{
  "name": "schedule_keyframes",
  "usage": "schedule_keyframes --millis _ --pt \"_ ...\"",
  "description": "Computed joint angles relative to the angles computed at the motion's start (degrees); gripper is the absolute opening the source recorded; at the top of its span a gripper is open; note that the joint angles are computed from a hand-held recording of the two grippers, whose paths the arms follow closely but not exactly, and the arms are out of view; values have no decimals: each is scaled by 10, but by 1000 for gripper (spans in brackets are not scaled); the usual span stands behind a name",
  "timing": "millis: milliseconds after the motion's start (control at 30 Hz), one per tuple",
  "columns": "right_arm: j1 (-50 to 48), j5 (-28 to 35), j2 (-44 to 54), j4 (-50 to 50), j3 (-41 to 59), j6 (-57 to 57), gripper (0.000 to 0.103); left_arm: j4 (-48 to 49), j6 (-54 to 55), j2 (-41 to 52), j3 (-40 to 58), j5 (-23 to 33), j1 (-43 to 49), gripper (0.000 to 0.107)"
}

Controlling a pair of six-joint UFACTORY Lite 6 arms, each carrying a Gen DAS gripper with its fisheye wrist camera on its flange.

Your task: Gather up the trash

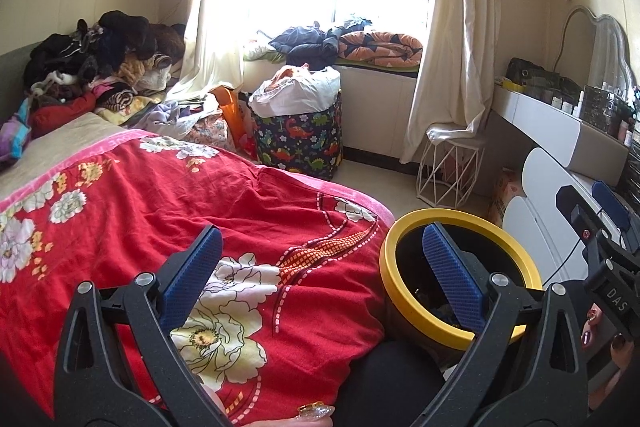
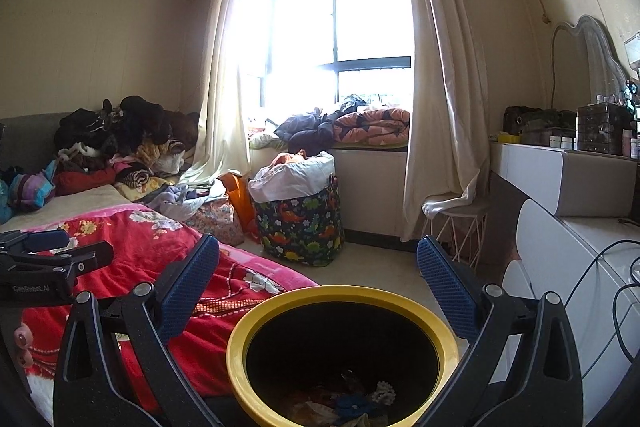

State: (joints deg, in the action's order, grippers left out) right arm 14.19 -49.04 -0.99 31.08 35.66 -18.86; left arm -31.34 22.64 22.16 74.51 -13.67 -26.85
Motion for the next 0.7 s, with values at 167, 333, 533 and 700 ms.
schedule_keyframes --millis 167,333,533,700 --pt "-3 -1 1 -5 -1 4 97 -2 2 0 0 -1 0 92" --pt "-11 -7 1 -17 -7 13 97 3 -4 -1 -2 -3 1 92" --pt "-19 -6 -1 -27 -15 22 97 -6 6 0 1 -2 -1 92" --pt "-20 -6 0 -29 -14 23 97 -6 4 0 1 -4 -1 92"
